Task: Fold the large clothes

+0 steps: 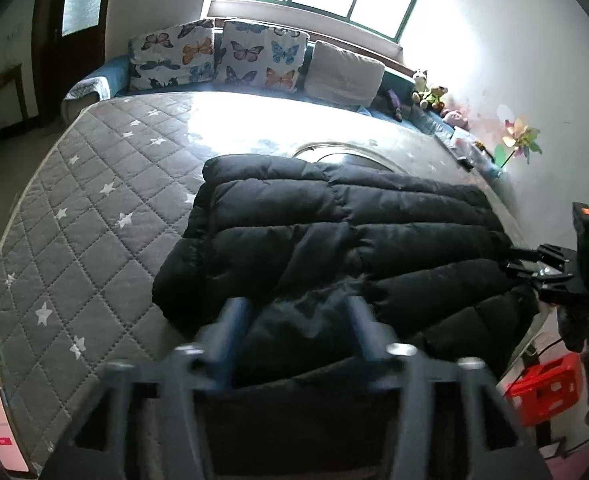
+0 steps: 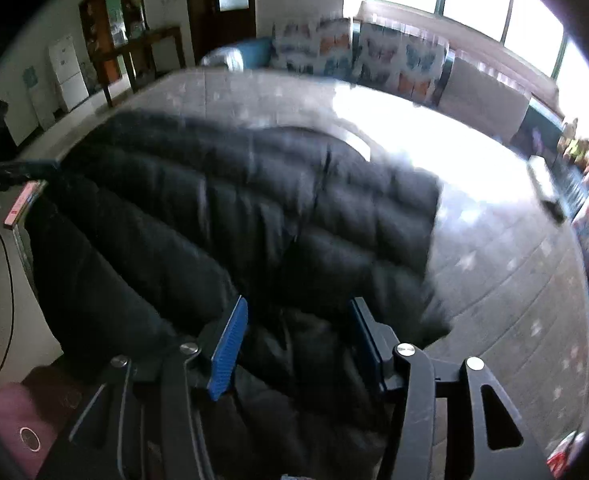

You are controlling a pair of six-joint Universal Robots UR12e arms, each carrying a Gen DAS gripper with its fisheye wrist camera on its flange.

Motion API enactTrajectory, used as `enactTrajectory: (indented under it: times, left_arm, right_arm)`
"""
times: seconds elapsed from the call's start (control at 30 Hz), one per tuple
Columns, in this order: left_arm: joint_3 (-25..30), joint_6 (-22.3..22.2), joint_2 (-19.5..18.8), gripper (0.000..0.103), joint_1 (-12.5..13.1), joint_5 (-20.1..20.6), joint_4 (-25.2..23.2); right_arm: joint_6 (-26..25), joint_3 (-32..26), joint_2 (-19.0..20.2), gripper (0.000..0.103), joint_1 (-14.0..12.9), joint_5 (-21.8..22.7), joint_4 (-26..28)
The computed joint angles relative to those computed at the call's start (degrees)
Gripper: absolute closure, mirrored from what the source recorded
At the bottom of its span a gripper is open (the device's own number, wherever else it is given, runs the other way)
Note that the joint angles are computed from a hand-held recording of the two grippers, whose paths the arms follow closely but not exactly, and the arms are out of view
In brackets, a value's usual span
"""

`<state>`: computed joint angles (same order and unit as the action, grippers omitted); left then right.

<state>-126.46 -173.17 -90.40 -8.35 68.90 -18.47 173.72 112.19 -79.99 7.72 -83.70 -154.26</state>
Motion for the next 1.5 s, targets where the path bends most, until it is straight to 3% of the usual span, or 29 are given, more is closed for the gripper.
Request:
enactTrajectory:
  times: [0.07, 0.13, 0.27, 0.37, 0.43, 0.53, 0.67, 0.77, 0.9, 1.03, 1.1, 1.23, 1.37, 1.5]
  left_arm:
    - [0.48, 1.65, -0.94, 0.041, -1.49, 3.43, -0.31]
    - [0.68, 1.48, -2.25, 0.04, -2.21, 4.32, -0.05]
    - [0.64, 0.87, -1.87, 0.039, -1.72, 3.43, -0.51]
    - [0.42, 0.06, -0.18, 0.039, -0.47, 0.53, 0.37]
    - [0.75, -0.32, 0.45, 0.03, 0.24, -0.53, 0.98]
    - [1.98, -1.47, -0.07, 0.02, 0.34, 1.49, 2.56]
    - [6.02, -2.1, -3.03, 0.016, 1.29, 0.55, -1.97]
    - [9.05, -2.59, -5.74, 0.016, 1.73, 0.27, -6.16]
    - [11.05, -2.83, -8.71, 0.015, 3.65, -4.97, -9.55]
    - [11.24, -2.36, -10.51, 0.0, 4.8, -7.83, -9.7]
    - [11.51, -1.64, -11.43, 0.0, 5.33, -9.63, -10.27]
    - [12.12, -1.69, -13.28, 0.0, 6.13, -13.02, -11.56]
    - [12.24, -1.75, -14.55, 0.0, 6.9, -16.04, -12.17]
    - [12.18, -1.59, -14.91, 0.0, 6.94, -16.78, -12.03]
  right_arm:
    - [-0.79, 0.2, 1.3, 0.043, 0.51, -1.16, -0.51]
    - [-0.91, 0.56, 1.62, 0.043, 1.07, -2.53, -2.37]
    - [-1.28, 0.34, 0.6, 0.043, 0.51, -0.9, -1.01]
    - [-1.18, 0.52, -0.49, 0.042, -0.84, 2.1, -1.82]
    - [-0.63, 0.52, -0.91, 0.036, -1.57, 3.1, -2.61]
    - [0.68, 0.28, -0.93, 0.031, -3.11, 5.11, -3.57]
    - [2.99, -0.54, 0.02, 0.025, -5.02, 7.76, -3.18]
    - [5.97, -0.87, 1.03, 0.023, -7.27, 13.04, -2.26]
    - [9.47, -1.18, 2.77, 0.022, -9.61, 19.61, -2.2]
    - [11.65, -2.01, 5.21, 0.015, -11.24, 23.44, -1.53]
    - [12.61, -2.17, 6.14, 0.003, -12.13, 26.38, -0.98]
    - [12.96, -2.7, 8.01, 0.0, -13.39, 31.12, -0.42]
    - [11.46, -3.8, 9.97, 0.0, -14.63, 38.24, 3.84]
    - [8.26, -5.01, 9.92, 0.0, -14.64, 38.89, 7.75]
